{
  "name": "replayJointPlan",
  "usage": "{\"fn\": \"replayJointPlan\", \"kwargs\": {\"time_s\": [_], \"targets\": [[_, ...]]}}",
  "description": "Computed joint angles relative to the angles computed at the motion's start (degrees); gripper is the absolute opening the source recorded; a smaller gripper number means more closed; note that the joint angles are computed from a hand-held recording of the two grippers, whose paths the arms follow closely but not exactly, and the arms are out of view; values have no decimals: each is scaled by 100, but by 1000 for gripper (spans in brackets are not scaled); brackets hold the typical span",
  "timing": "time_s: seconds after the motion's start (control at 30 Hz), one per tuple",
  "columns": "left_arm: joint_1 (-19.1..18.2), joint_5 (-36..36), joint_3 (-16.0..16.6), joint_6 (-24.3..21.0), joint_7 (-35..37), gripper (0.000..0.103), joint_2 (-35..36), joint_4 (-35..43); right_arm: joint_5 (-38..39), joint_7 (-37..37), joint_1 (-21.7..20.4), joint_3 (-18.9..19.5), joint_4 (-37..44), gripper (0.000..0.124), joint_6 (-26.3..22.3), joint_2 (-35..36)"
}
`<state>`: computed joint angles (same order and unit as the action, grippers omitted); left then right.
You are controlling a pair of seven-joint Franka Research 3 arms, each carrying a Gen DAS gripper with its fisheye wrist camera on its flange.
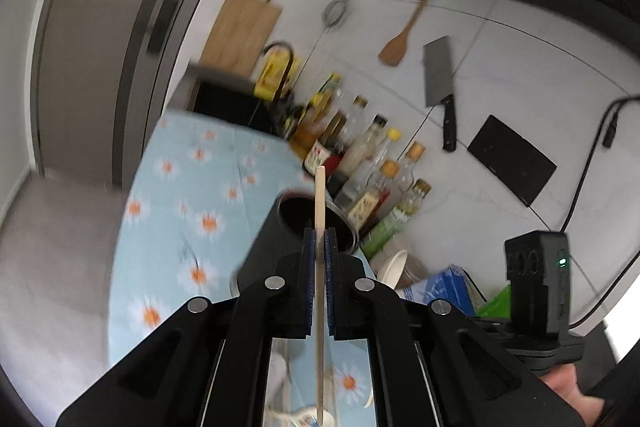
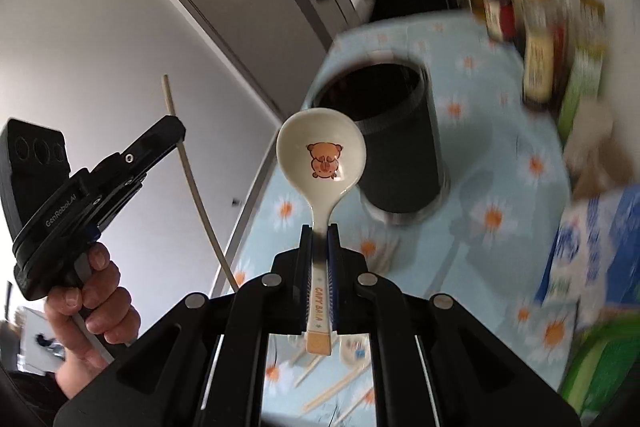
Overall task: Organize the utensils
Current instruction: 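Carry the spoon and chopstick over the black holder and drop them in with both tools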
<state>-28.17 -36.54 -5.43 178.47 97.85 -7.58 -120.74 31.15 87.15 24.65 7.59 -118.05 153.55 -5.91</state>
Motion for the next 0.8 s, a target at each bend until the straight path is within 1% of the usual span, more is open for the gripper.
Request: {"fn": "replayJointPlan", "kwargs": {"time_s": [0.1, 0.2, 0.23, 0.3, 0.37, 0.4, 0.43, 0.47, 0.5, 0.53, 0.57, 0.6, 0.63, 0.67, 0.8], "targets": [[22, 161, -16, 103, 140, 4, 113, 256, 262, -264, 51, -18, 108, 8, 290, 43], [88, 335, -75, 206, 236, 4, 201, 449, 338, -394, 54, -17, 288, 8, 503, 140], [188, 571, -147, 270, 142, 4, 270, 553, 437, -522, 61, -28, 379, 8, 575, 193], [213, 621, -162, 353, 226, 4, 391, 731, 364, -520, 39, -15, 497, 8, 663, 206], [394, 963, -297, 429, 33, 4, 523, 888, 400, -644, 32, -16, 621, 8, 890, 296], [424, 913, -331, 458, 146, 4, 603, 1007, 489, -740, 33, -18, 687, 8, 1022, 344], [496, 938, -400, 481, 166, 4, 663, 1090, 844, -1081, 59, -29, 751, 8, 1245, 403], [578, 1051, -463, 518, 108, 4, 752, 1195, 967, -1225, 47, -34, 838, 8, 1369, 472], [648, 1136, -521, 546, 54, 4, 847, 1311, 929, -1217, 27, -24, 886, 8, 1512, 532], [741, 955, -636, 566, 242, 4, 926, 1417, 1061, -1335, 10, -17, 953, 8, 1616, 593], [818, 941, -716, 584, 270, 4, 1004, 1518, 1269, -1531, -8, -3, 1035, 8, 1680, 647], [854, 1070, -737, 646, 169, 4, 1108, 1637, 1330, -1606, -30, 9, 1098, 8, 1792, 710], [973, 1019, -874, 694, 258, 4, 1163, 1709, 1348, -1629, -55, 20, 1143, 8, 1871, 760], [1151, 933, -1082, 757, 407, 4, 1258, 1831, 1553, -1795, -92, 47, 1220, 8, 1971, 832], [1243, 1396, -1133, 894, 122, 4, 1578, 2185, 1818, -2073, -252, 130, 1521, 8, 2053, 1068]]}}
